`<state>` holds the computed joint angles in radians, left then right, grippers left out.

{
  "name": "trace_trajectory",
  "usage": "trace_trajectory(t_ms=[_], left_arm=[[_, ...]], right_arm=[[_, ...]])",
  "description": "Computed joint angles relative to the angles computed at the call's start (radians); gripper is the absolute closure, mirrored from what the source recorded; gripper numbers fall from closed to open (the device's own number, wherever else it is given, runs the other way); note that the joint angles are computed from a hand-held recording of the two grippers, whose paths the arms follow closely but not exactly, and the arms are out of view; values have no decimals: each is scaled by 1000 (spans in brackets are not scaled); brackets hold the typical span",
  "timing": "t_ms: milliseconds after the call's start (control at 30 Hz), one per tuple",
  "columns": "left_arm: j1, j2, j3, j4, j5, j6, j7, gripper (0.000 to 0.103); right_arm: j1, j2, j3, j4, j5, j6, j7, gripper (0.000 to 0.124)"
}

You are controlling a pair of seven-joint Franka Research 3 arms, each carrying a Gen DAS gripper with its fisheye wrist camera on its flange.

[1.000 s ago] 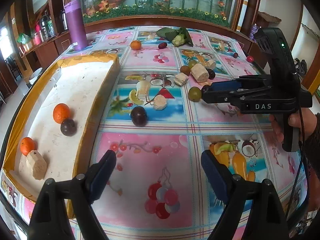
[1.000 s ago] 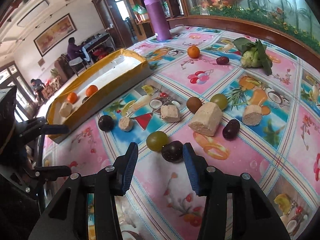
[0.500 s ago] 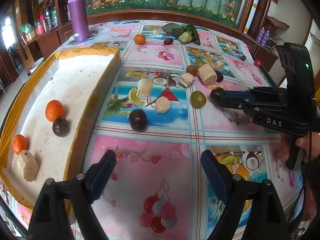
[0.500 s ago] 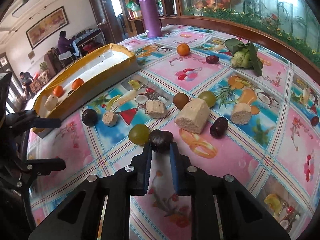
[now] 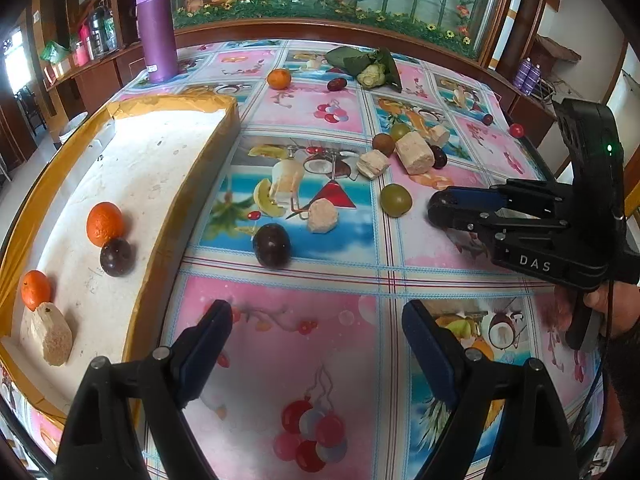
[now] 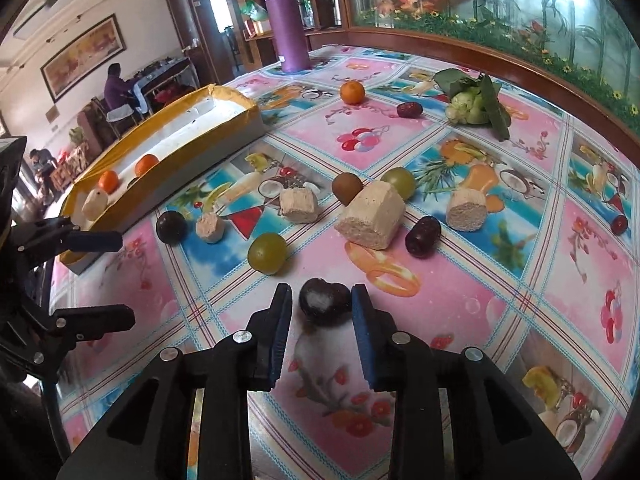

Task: Organize fruits
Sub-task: 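Grasp a dark plum on the cloth with the right tool while the left tool grasps another plum, then carry the held plum over the foam tray while the left tool carries its plum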

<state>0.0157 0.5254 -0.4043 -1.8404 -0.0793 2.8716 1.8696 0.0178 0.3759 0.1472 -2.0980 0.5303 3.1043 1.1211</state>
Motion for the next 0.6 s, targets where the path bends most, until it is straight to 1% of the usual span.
trace_trajectory(t_ms=[33,100,167,200,233,267,300,367,400,433,467,500,533,567,600], left_arm=[[5,4,-6,4,-4,-1,5,14],[13,18,-15,18,-11,1,14,14],[20,38,-25,38,-17,10,25,15],[12,47,-16,51,-10,12,20,16],[-3,57,0,66,4,13,9,17],[-8,69,4,84,14,11,10,19],[-17,82,14,103,29,6,8,22],[-32,109,27,145,56,-13,8,28],[-36,124,30,167,64,-26,10,33],[-49,136,43,187,77,-35,5,36],[-59,141,54,193,93,-21,4,37],[-39,151,29,200,91,-22,32,43],[-29,161,15,210,78,-32,63,53],[-46,163,36,215,100,-30,39,56],[-43,161,35,205,102,-8,43,60]], right_arm=[[45,1,-47,-2,-28,0,31,95],[78,-3,-82,-14,-52,21,67,100],[87,-16,-91,-34,-50,48,107,100],[92,-22,-98,-44,-50,57,130,100],[77,-29,-83,-52,-42,61,142,100],[44,-36,-48,-65,-25,73,144,100],[4,-43,-4,-77,-4,85,138,100],[-100,-53,110,-100,44,103,108,100],[-153,-57,170,-111,68,112,87,100],[-199,-60,222,-122,88,123,69,100],[-220,-64,248,-131,98,134,61,100],[-254,-68,286,-141,106,143,51,100],[-256,-73,290,-148,106,148,54,100],[-254,-80,290,-159,105,159,61,100],[-268,-83,304,-163,101,162,68,100]])
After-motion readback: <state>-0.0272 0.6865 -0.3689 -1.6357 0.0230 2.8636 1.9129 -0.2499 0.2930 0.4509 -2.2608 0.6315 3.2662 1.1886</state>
